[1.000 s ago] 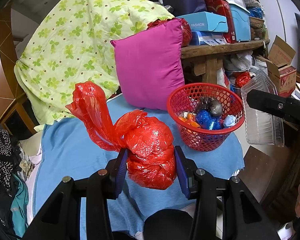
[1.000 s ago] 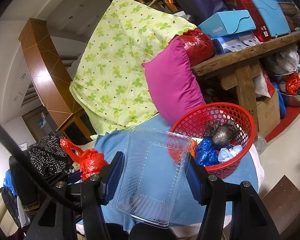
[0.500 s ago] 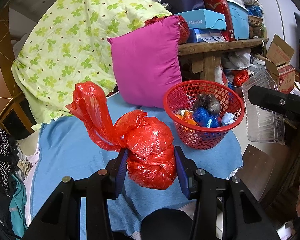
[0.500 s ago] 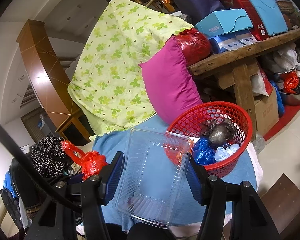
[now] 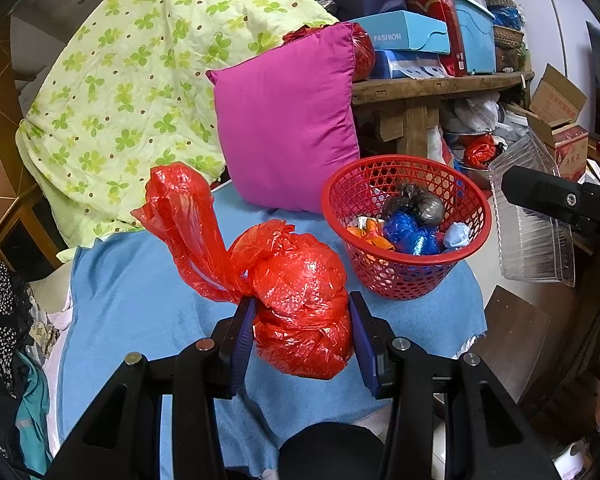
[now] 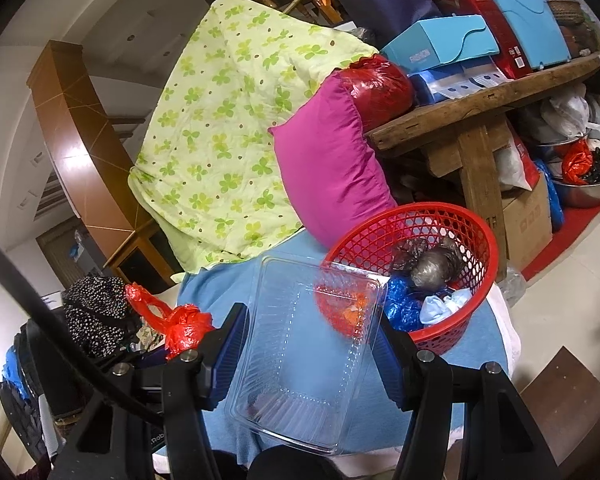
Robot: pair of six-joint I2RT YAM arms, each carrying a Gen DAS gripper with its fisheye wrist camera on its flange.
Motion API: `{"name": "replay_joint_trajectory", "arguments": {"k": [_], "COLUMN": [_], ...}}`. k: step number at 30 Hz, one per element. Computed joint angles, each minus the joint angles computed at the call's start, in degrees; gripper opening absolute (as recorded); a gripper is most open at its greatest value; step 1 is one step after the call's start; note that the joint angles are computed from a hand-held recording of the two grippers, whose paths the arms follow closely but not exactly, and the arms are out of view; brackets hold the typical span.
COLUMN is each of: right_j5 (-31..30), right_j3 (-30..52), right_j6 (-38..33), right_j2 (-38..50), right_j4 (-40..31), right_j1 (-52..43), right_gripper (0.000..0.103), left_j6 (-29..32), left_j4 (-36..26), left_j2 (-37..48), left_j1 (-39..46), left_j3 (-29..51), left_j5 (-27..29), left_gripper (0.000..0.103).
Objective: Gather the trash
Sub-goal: 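Carry the clear tray and red bag over the red mesh basket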
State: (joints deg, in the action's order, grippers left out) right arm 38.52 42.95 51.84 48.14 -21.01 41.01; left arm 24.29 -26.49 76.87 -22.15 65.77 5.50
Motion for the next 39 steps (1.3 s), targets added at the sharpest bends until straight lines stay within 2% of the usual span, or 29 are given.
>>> {"name": "replay_joint_trajectory", "arguments": {"k": [26, 39], "right_j5": [-7.47, -13.69], "right_j3": [-2.78, -3.56], "right_j6": [-1.11, -3.17], "right_j2": [-0.24, -2.30], "right_j4": [3.67, 3.76], "right_j1": [-10.22, -19.16], "right_gripper": [0.063, 0.063], "left_j6": [1.65, 2.63], "left_j4": [-0.81, -1.11], "left_j2": [8.53, 13.81], "left_j1": [-0.35, -4.78], "left_j3": [6.40, 13.18], "left_j5": [2.19, 0.15], "left_gripper": [0.047, 0.048]}}
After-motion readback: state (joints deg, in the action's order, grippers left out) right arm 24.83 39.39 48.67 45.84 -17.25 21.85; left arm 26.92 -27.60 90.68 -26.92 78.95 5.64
